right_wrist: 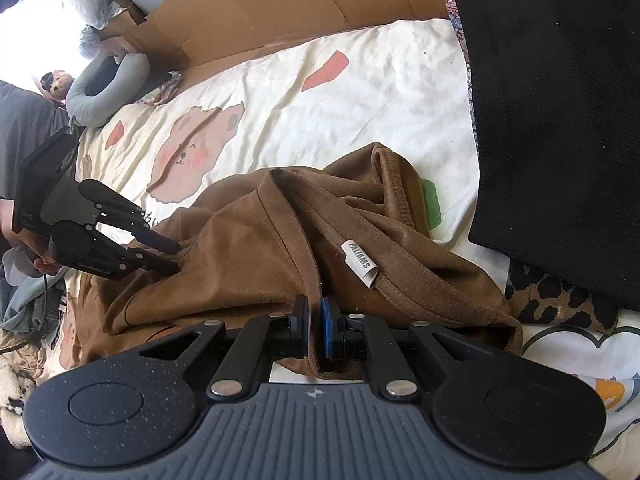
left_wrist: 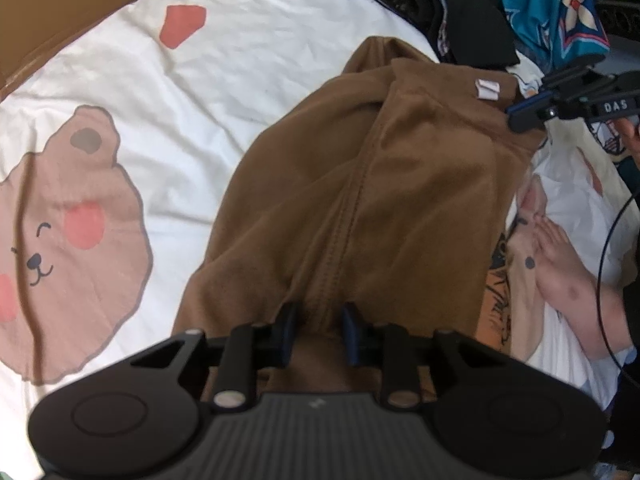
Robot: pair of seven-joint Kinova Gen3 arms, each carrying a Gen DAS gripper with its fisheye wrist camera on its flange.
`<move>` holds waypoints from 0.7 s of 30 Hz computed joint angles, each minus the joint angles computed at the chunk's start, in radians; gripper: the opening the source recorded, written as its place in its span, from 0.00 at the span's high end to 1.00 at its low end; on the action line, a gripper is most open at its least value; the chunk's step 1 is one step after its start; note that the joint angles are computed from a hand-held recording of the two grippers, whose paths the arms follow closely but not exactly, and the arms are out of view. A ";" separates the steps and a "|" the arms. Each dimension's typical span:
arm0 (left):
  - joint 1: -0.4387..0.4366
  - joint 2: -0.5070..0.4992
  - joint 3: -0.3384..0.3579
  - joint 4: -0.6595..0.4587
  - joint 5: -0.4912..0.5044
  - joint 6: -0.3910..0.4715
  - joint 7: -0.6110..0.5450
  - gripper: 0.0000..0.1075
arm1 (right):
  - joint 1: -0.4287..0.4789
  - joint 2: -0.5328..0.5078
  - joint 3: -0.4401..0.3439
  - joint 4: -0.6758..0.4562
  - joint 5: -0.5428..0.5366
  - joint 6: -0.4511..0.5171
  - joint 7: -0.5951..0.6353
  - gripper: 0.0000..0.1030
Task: Fold clothes
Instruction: 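Close the left gripper on the brown shirt while the right gripper holds the hem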
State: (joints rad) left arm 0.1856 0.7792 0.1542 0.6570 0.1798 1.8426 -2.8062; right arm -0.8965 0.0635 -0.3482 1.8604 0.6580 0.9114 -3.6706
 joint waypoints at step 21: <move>-0.048 -0.052 0.003 -0.066 0.015 -0.031 -0.059 0.92 | 0.003 -0.009 -0.005 0.000 0.029 0.019 -0.025 0.94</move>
